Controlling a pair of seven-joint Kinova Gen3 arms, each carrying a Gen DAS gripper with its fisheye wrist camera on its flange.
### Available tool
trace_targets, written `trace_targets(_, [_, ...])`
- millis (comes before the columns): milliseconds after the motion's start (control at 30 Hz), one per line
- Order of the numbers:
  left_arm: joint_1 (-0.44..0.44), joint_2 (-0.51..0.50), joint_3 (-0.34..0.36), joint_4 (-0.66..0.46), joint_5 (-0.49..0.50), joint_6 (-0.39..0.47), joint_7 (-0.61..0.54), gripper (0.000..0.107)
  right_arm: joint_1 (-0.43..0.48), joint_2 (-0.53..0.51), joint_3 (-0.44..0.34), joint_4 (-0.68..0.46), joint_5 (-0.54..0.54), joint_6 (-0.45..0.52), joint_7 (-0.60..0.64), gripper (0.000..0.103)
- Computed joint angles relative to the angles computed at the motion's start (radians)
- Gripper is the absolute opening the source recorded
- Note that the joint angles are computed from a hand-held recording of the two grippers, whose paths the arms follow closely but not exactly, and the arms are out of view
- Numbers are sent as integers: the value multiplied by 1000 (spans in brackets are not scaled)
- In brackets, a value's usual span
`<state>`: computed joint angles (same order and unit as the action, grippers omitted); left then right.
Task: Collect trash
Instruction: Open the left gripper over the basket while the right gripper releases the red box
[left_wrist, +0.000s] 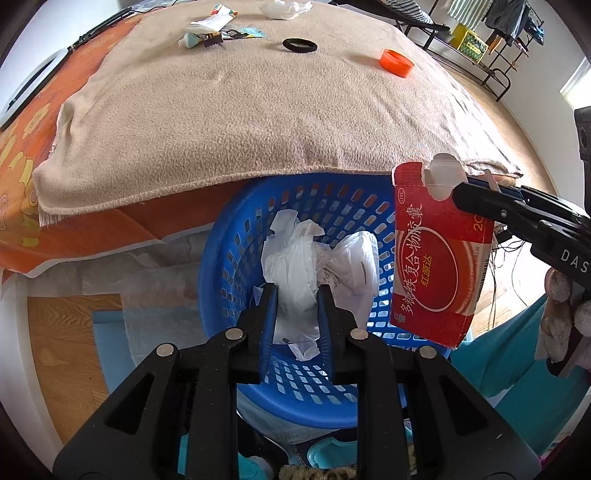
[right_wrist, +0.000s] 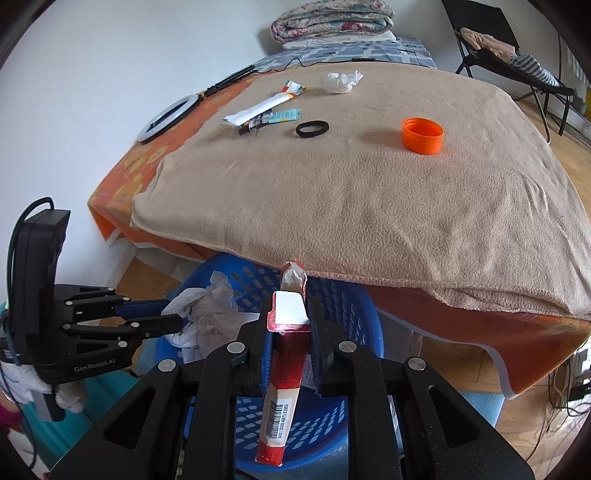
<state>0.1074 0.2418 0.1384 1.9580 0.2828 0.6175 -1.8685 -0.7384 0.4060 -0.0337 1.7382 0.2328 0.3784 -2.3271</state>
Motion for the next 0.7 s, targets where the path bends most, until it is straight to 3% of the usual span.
trace_targets(67, [4, 8, -2, -7, -6, 8, 8, 20, 4, 10, -5, -11, -5, 20, 2, 18])
trace_targets(200, [11, 12, -5, -9, -17, 4, 26, 41, 26, 27, -26, -38, -27, 68, 21, 18])
trace_targets(367, [2, 12, -6, -10, -16, 1, 35, 42, 41, 47, -39, -65, -50, 111, 36, 20])
trace_targets(467, [1, 10, -6, -11, -18, -1, 39, 42, 33, 50, -32, -70, -47, 122, 30, 36])
trace_targets(533, [3, 10, -8, -14, -21, 0, 46, 42, 12, 42, -11, -60, -27, 109, 3, 54])
trace_targets(700, [-4, 10, -9, -20, -15, 4, 55, 43, -13, 33, 11, -62, 22, 120, -42, 57])
